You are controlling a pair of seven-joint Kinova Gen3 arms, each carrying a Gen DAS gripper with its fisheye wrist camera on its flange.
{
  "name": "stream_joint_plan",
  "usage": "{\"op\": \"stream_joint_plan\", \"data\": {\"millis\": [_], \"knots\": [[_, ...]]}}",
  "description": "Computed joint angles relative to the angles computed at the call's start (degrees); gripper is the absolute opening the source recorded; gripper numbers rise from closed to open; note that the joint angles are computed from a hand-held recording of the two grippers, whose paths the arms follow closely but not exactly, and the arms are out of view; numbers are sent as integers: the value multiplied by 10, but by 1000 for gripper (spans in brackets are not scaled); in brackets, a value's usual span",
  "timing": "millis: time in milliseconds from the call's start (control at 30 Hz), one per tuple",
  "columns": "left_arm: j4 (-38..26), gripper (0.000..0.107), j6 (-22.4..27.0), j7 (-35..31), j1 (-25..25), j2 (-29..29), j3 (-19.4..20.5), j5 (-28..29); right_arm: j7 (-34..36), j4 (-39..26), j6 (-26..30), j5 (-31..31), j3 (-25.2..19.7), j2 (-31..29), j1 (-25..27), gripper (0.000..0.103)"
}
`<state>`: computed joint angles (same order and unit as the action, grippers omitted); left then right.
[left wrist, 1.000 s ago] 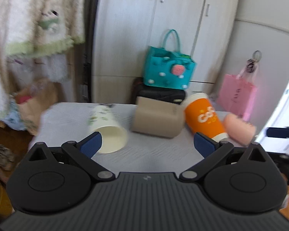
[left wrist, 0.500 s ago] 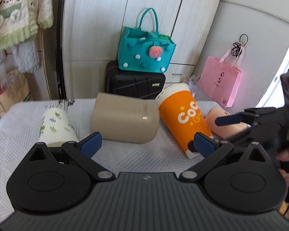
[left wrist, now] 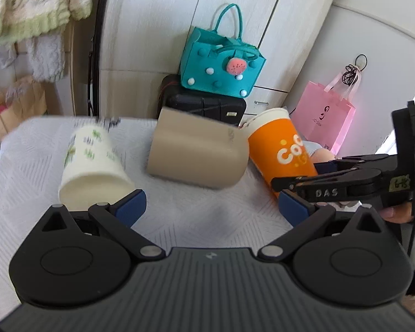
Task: Flip cup upright
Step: 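Move the right gripper to the lying orange COCO cup and grasp its body, then lift the orange cup with the right gripper while the left gripper approaches it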
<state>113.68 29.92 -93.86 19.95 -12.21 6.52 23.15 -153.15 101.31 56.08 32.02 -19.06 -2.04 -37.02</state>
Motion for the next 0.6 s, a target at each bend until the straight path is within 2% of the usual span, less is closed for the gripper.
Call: {"op": "stream_joint_plan", "data": {"millis": [100,267,600], "knots": [[7,103,12,-28,10,-3,-20,30,-17,23,-31,-21,1,-27,9,73],[25,103,2,-14,5,-25,-4,17,-75,49,-36,-5,-37,-62,18,73],[64,103,9,-14,28,-81,-18,26,-233,85,0,60,-162,-100,11,73]]}}
